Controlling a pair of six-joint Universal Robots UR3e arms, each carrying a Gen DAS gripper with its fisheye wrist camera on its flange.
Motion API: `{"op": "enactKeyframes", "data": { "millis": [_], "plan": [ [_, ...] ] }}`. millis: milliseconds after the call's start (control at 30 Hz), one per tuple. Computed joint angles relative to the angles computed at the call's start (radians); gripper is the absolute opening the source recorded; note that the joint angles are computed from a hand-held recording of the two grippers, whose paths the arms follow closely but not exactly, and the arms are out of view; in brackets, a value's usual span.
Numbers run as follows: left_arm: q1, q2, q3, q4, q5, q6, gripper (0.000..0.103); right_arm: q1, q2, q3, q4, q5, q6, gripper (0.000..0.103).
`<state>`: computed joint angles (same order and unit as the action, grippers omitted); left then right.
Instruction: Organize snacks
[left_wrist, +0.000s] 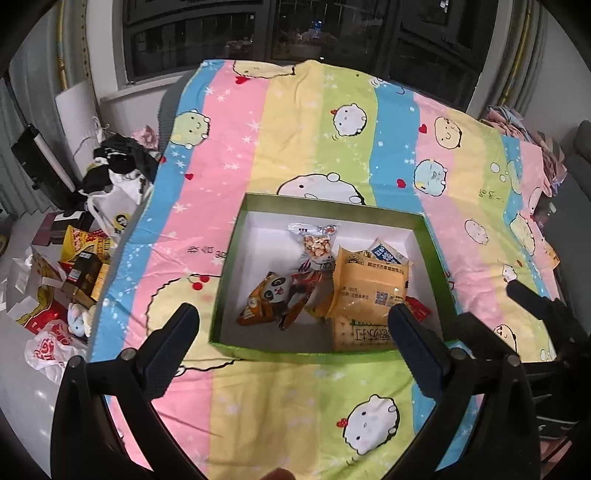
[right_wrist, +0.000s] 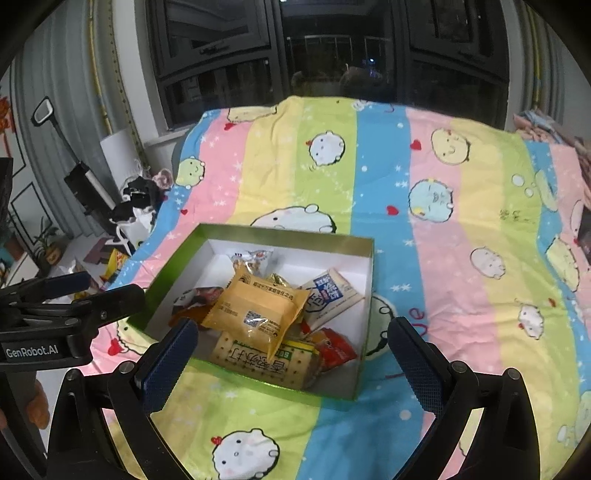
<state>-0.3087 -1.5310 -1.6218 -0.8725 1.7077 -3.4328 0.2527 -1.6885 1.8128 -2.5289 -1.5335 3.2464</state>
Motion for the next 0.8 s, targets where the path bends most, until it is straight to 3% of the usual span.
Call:
{"op": "enactKeyframes", "data": {
  "millis": [133, 367, 800],
  "plan": [
    [-0.047, 0.007, 0.020, -0.043, 0.099, -0.018, 0.102, 0.022, -0.052, -0.013, 0.046, -0.019, -0.002, 0.102],
    [-0.059, 0.065, 0.042, -0.097, 0.096, -0.023, 0.102, 0.059, -0.089, -0.076, 0.118, -0.057, 0.011, 0.102],
    [-0.078, 0.022, 0.165, -0.170, 0.097, -0.047, 0.102, 0.082, -0.069, -0.182, 0.209, -0.116, 0.032, 0.102]
  ]
}}
